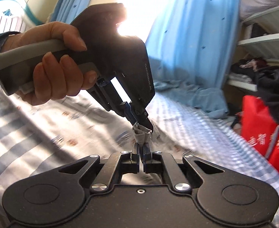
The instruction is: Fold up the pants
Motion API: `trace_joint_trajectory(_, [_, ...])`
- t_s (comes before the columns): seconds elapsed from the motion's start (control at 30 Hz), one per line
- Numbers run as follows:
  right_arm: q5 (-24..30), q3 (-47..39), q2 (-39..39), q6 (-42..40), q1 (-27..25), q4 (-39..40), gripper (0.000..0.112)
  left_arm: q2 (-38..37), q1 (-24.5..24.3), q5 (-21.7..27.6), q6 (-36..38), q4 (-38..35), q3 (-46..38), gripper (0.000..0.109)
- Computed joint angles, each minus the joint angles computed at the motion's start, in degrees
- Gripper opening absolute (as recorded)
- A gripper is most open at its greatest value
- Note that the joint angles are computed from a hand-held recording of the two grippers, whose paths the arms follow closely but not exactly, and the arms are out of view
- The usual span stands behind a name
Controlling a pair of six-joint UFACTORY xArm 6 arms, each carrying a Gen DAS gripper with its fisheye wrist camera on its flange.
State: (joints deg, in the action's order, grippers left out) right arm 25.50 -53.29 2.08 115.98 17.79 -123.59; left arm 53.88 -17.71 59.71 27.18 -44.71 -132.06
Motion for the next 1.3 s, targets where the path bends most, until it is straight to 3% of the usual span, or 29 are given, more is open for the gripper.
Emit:
trace_joint_trajectory(0.23, [-1.63, -3.96, 6.29, -3.04, 0.88, 4.39, 0.002, 1.98, 1.55, -0.80, 2.38, -1.94, 1.90, 0.005])
trace_joint_trajectory(0.57, [-0.94, -4.33, 7.20, -3.14, 1.44, 5.62, 0.002, 1.56, 1.65, -1.15, 2.23, -1.45, 2.51, 0.005])
trace_joint_trajectory(0.67, [-0.82, -4.27, 6.78, -2.68, 1.18, 5.15, 0.002, -0.04, 1.10, -2.42, 0.86, -0.63, 3.93, 0.005])
trace_joint_trajectory(0.87, [0.78, -4.12, 4.52, -2.05, 2.52, 3.90, 0.002, -6.46, 0.98, -5.74, 6.92, -1.59, 10.01, 0.004])
trace_joint_trajectory(1.17, [-2.81, -10.80, 6.16, 0.41, 6.06, -0.80, 0.002, -8.45, 7.36, 1.36, 6.29, 0.88, 7.00, 0.004])
trace_joint_trajectory(1.3, [-7.00, -16.93, 10.79, 0.14, 7.45, -2.36, 0.002, -10.50, 10.28, 0.22, 8.35, 3.23, 10.33, 0.004])
